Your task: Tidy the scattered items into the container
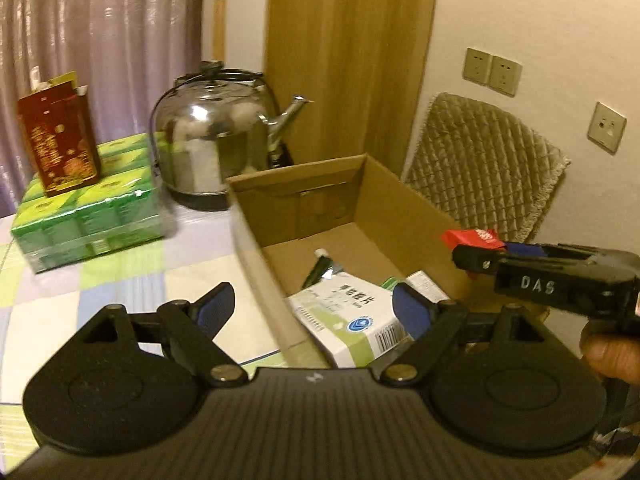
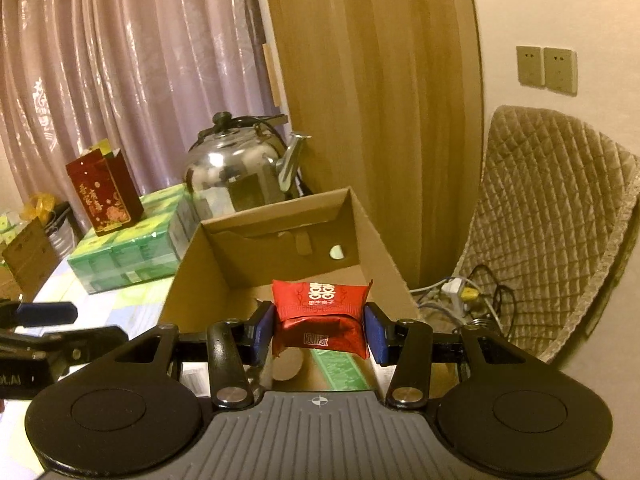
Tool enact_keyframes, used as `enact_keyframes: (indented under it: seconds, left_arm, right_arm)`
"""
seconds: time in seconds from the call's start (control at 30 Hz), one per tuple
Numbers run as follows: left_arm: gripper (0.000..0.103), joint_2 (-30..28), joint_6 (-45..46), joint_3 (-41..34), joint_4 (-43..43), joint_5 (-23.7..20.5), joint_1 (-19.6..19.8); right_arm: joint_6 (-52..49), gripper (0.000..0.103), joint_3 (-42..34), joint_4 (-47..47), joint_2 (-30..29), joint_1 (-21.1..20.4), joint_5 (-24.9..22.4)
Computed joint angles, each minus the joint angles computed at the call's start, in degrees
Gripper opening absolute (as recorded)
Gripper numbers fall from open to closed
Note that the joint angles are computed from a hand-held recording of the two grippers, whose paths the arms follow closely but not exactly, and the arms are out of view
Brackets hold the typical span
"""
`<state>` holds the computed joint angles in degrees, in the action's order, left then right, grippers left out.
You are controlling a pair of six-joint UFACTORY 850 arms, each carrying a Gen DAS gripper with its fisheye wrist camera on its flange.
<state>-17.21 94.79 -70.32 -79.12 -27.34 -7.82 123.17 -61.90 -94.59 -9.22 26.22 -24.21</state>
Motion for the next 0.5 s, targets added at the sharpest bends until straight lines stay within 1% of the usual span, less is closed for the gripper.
enact_keyframes:
  seconds: [0.03,0.07,0.1,0.13,0.2,0.27,0.5]
  left_arm:
    - [0.083,0.1,-0.3,0.2,0.0,-0.3,0.3]
    - [0.083,0.2,-0.5,0.3,0.1,-0.5,0.6]
    - [0.084,0.4,-0.6,0.5,0.2,-0.6,0.8]
    - [0.084,0.6,-0.6,0.7,0.3,-0.5,0.9]
    - [0.085,1.0,-0.5,1.2,0.3,-0.8,1.2]
    - [0.086,1.4,-0.2,1.8,0.2,-1.0,1.5]
    - [0.088,3.5,-0.5,4.3,0.6,-1.2,2.1]
  right_arm:
    - [1.0,0.046,-0.1,-0.8,-0.1,0.0,0.3]
    - [1.8,0.061,-0.3,-1.3,-0.3,-0.1,0.5]
    - [3.2,0.080,-0.4,-2.1,-0.4,0.0,0.3]
    - [5.0,0.084,-0.3,-3.4,-0.3,0.0,0.1]
    - [6.5,0.084,-0.1,-4.9,0.1,0.2,-0.4]
    - [5.1,0.084,-0.1,-3.8,0.5,0.6,-1.3]
    - [5.6,0.086,2.5,-1.5,3.6,2.1,-3.2]
